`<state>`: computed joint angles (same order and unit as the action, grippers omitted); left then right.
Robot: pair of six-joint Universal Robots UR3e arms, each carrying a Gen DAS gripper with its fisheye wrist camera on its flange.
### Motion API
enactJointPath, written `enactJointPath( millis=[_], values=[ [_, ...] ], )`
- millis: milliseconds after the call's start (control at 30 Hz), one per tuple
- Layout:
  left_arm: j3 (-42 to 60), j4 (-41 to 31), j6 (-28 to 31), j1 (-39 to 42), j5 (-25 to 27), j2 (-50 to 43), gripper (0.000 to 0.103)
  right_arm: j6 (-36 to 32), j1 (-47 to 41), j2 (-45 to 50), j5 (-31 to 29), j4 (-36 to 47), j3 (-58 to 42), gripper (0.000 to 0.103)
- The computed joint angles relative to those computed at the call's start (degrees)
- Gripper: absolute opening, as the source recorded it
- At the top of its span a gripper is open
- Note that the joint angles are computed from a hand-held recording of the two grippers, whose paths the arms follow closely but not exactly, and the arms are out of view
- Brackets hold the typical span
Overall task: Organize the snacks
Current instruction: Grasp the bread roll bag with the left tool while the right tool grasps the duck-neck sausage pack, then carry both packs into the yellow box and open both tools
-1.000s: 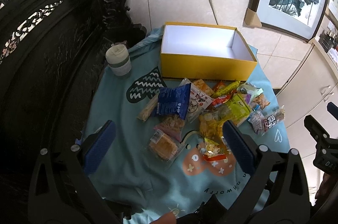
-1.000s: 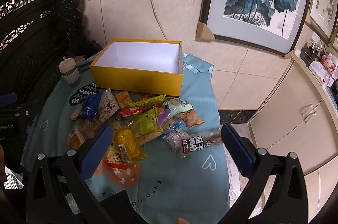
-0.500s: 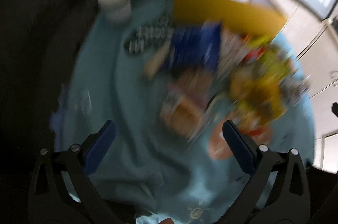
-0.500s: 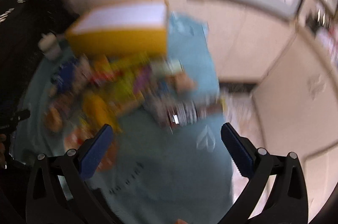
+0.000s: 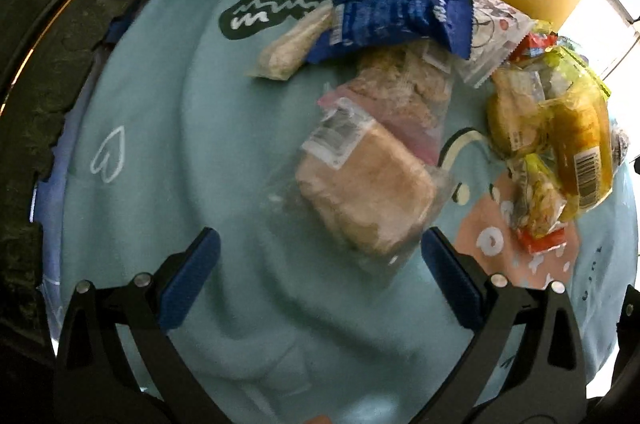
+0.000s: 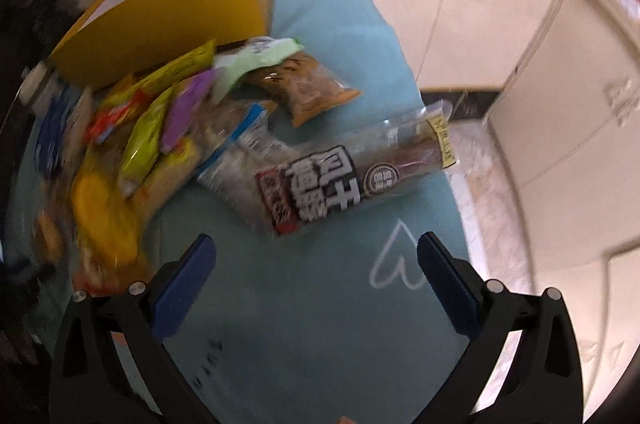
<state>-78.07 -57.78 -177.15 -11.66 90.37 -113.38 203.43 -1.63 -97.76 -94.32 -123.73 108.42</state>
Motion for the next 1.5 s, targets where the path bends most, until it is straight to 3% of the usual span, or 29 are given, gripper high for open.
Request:
enactJointPath(
  millis=[133, 267, 300, 333, 367, 400, 500, 667, 800, 967, 1033, 1067, 1133, 1200, 1500],
  values=[
    [4.5, -0.4, -2.8, -2.0, -0.2, -3.3, 0.101, 1.1, -2.4, 4.3, 2.0, -1.9, -2.1, 0.102],
    [9.5, 1.3, -5.0, -5.1, 5.6, -9.4, 0.101, -1.2, -1.7, 10.4, -0.8, -5.1, -5.2, 0.099],
    [9.9, 1.9, -4.9, -5.1, 5.5, -10.2, 0.097, -2.1, -1.6, 11.8, -1.1, -6.6, -5.3, 0.096],
    [9.7, 2.0, -4.7, -4.6, 4.3, -10.3, 0.086, -3.4, -1.3, 12.8, -2.0, -8.6, -5.0, 0.093],
    [7.1, 4.4, -5.4, -2.7, 0.1, -8.9, 0.078, -4.5, -1.2, 13.3, -2.7, -10.1, -4.9, 0.083],
    [6.9, 5.1, -5.1, -2.4, -0.2, -9.0, 0.075, -7.1, -1.0, 13.6, -3.6, -13.1, -3.8, 0.072],
    [5.7, 5.9, -2.0, -2.1, -0.2, -8.5, 0.070, -12.8, -2.4, 12.6, -1.2, -14.8, -1.5, 0.069],
    [4.9, 5.6, -1.5, -1.3, -0.4, -7.8, 0.077, -13.9, -8.0, 5.5, 6.7, -4.9, 1.5, 0.078],
    [5.6, 7.0, -2.2, -0.8, 0.4, -9.5, 0.090, -7.0, -8.5, 2.0, 1.9, -2.5, 2.7, 0.079],
    [4.1, 9.5, -2.3, -1.0, 0.8, -9.6, 0.094, -2.7, -4.8, 13.1, -4.1, -3.4, -4.4, 0.082],
    [1.1, 11.1, -0.9, -0.7, -0.5, -7.7, 0.088, -2.8, -5.1, 15.6, -3.1, -3.5, -6.6, 0.069],
    [0.0, 11.9, 0.8, -0.3, -1.6, -6.9, 0.083, -4.7, -5.0, 15.7, -2.2, -3.3, -7.5, 0.050],
    [-3.6, 13.5, 3.2, -0.2, -3.5, -4.0, 0.054, -9.6, -4.7, 15.1, 0.6, -2.0, -8.8, 0.040],
    [-5.4, 13.5, 4.9, 0.1, -5.8, -2.0, 0.038, -12.7, -5.5, 13.1, 3.8, -1.5, -7.6, 0.034],
    [-10.8, 14.7, 5.8, 3.1, -14.5, 5.2, 0.035, -18.8, -10.6, -3.8, 12.6, 3.5, -0.4, 0.030]
  ],
)
